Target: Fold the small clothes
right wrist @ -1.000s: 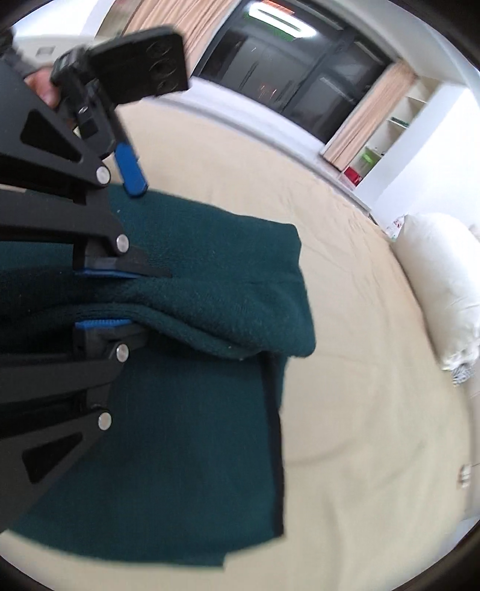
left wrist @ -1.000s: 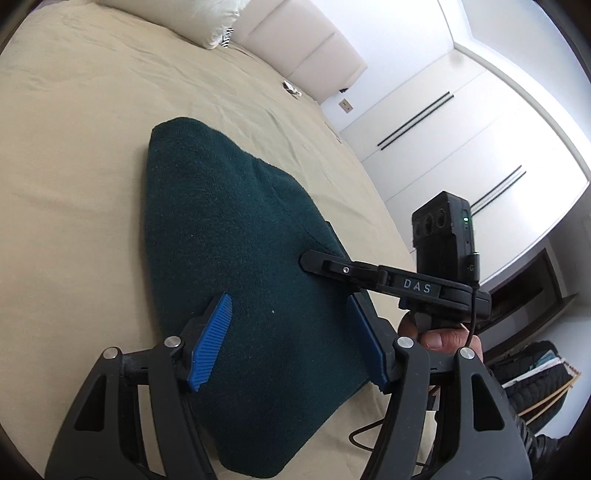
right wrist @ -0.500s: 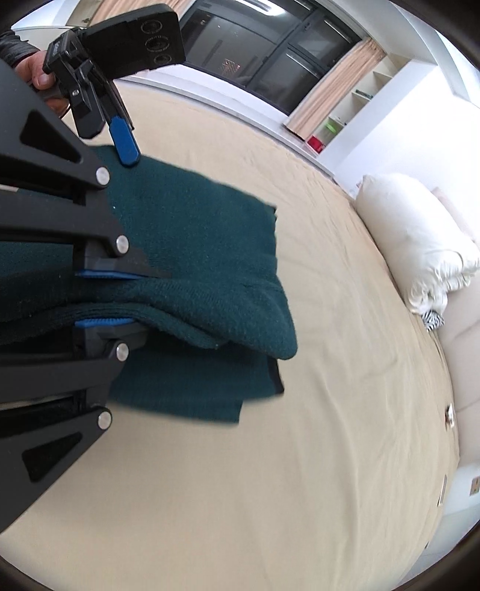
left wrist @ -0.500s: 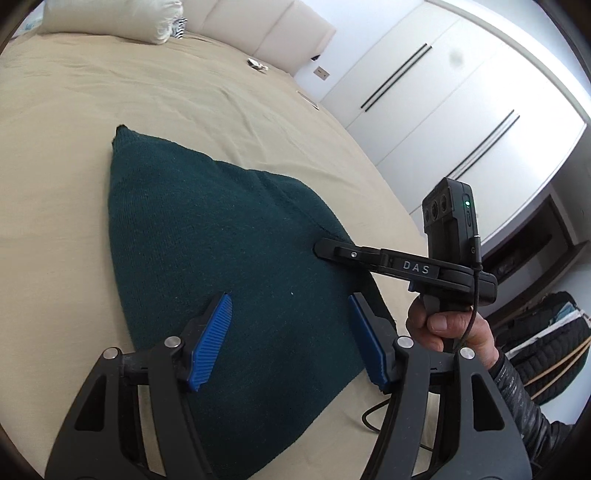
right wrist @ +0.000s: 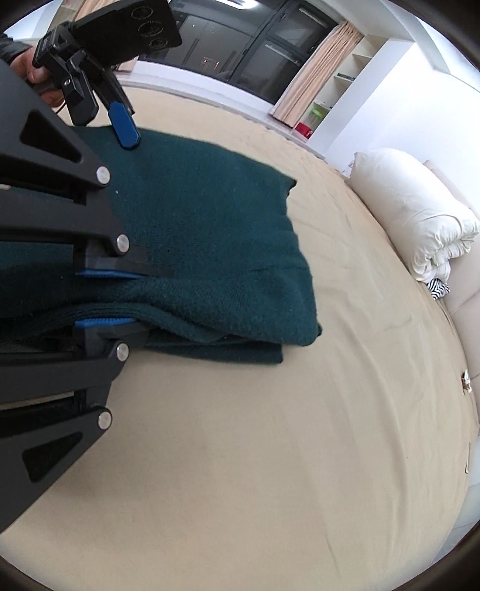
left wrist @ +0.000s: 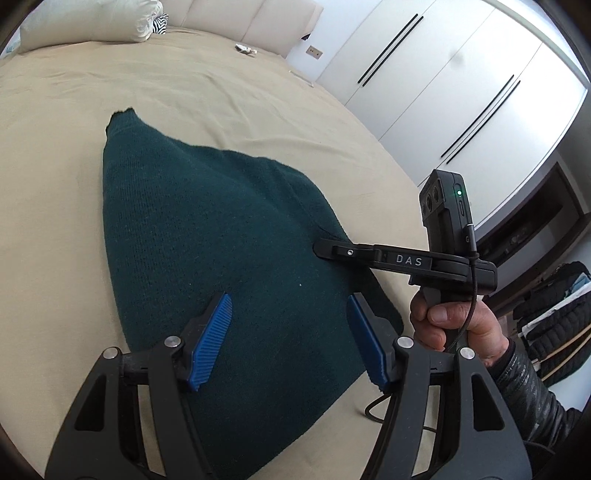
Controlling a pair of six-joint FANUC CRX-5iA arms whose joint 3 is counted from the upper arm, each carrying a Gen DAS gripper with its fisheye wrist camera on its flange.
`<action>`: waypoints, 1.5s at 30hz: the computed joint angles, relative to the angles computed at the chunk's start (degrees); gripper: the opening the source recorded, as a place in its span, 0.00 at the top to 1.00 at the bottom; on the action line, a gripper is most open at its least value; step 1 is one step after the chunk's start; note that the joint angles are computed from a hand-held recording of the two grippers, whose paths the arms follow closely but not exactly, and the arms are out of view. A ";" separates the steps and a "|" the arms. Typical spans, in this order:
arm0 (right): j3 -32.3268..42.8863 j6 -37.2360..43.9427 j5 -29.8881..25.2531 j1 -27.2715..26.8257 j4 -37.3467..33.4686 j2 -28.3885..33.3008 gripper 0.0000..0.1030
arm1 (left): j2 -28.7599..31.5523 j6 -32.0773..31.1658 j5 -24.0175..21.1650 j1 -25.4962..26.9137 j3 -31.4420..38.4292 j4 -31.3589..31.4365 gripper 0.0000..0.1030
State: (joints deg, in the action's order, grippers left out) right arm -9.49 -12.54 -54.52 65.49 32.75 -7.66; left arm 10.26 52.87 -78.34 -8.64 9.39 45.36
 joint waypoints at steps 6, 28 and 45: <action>-0.83 -3.05 0.13 0.35 1.09 -1.16 0.78 | -1.06 -1.91 2.05 -0.73 -3.29 0.81 0.39; 0.98 -2.01 -6.28 8.51 10.48 1.92 0.68 | -3.05 -7.35 8.65 -0.20 -8.07 -0.32 0.38; -1.54 -10.14 -8.57 7.36 14.36 -2.04 0.30 | 0.65 -0.80 12.12 1.95 -3.72 2.35 0.08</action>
